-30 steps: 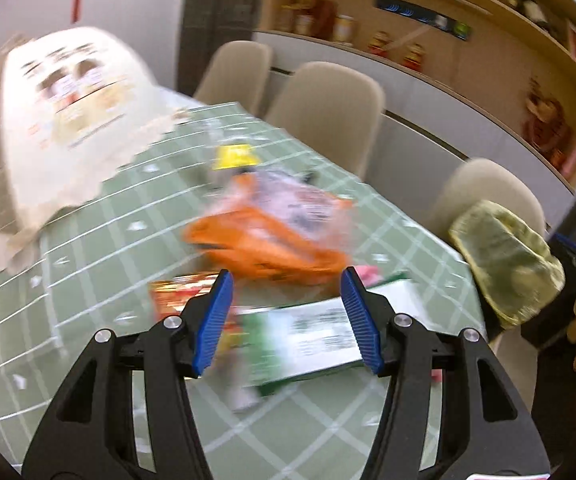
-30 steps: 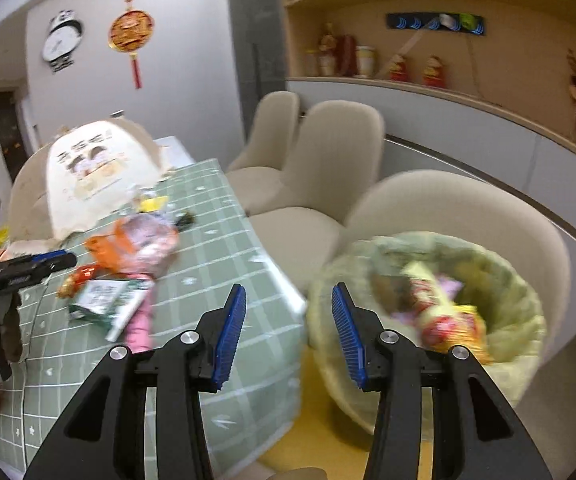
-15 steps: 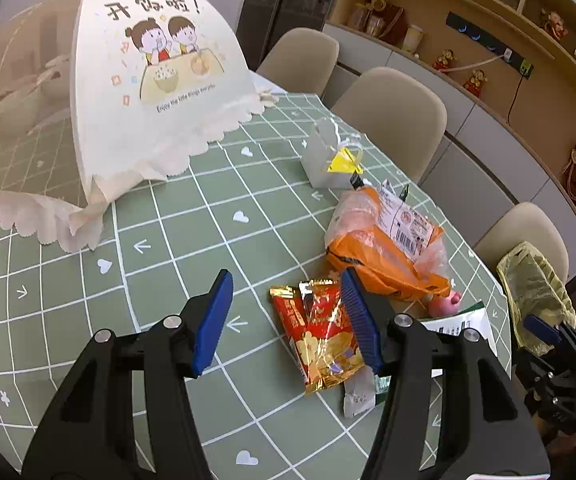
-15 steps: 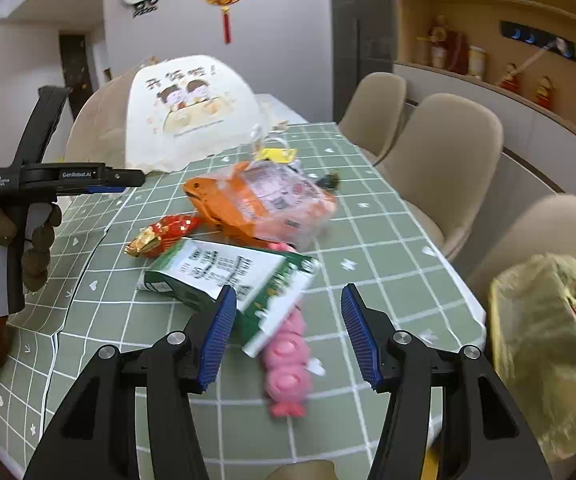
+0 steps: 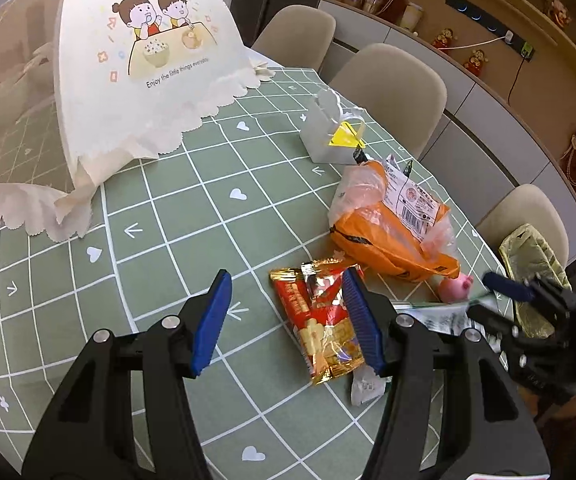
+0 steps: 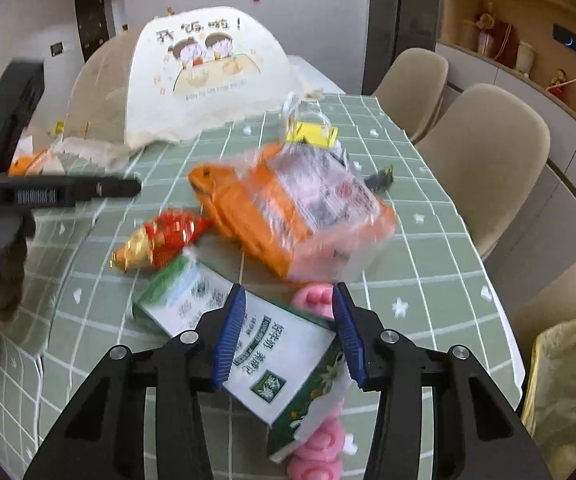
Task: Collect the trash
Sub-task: 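Grasp the orange bread bag with the left tool while the right tool grasps the green-white milk carton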
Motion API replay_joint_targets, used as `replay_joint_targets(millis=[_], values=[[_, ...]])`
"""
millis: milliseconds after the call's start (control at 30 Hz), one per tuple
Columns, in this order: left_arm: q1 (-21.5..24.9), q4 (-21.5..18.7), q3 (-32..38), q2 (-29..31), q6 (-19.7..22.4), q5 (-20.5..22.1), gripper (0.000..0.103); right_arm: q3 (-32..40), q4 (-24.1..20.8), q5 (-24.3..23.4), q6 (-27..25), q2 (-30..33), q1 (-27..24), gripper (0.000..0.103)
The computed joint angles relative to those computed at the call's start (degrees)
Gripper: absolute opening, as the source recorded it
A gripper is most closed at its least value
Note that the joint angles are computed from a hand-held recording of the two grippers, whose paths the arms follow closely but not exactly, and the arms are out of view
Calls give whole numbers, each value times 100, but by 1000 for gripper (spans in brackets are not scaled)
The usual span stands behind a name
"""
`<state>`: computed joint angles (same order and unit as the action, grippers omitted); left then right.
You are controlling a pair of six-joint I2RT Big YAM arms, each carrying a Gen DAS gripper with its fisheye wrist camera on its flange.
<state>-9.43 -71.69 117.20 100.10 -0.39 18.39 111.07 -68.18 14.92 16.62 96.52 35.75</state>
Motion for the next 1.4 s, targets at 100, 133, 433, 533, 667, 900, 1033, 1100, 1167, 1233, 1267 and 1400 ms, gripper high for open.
replay_joint_targets(millis=[100,133,433,533,667,900,1033,1100,1167,1233,1267,1400], values=[[18,-58,58,42,-7,15,54,-207,-204,-613,224,-195,124,43],[13,-72,65,48,-16,15,54,-276,-227,-744,248,-252,164,43],[-2,-235,139,115,-12,116,54,-363,218,61,-317,-460,472,43],[19,-117,87,51,-24,252,54,-11,189,375,-509,-208,261,43],[32,366,-163,-152,131,649,54,-149,564,-63,230,-252,-206,43],[-466,1045,111,110,595,7,55,-914,715,183,-16,-772,-41,43],[-901,631,1215,1014,1007,-1022,55,-1462,804,210,185,-1238,-82,43],[-971,273,1763,1439,1020,-1266,55,-1620,717,305,237,-1397,-82,43],[-979,-140,2267,1822,842,-1352,54,-1708,580,475,192,-1515,-34,43],[-858,-277,2279,1831,543,-855,37,-1755,528,544,141,-1586,6,43],[-797,-244,2156,1725,458,-622,32,-1760,513,556,143,-1608,43,43],[-617,583,1019,790,320,-276,26,-1653,576,485,107,-1517,173,43]])
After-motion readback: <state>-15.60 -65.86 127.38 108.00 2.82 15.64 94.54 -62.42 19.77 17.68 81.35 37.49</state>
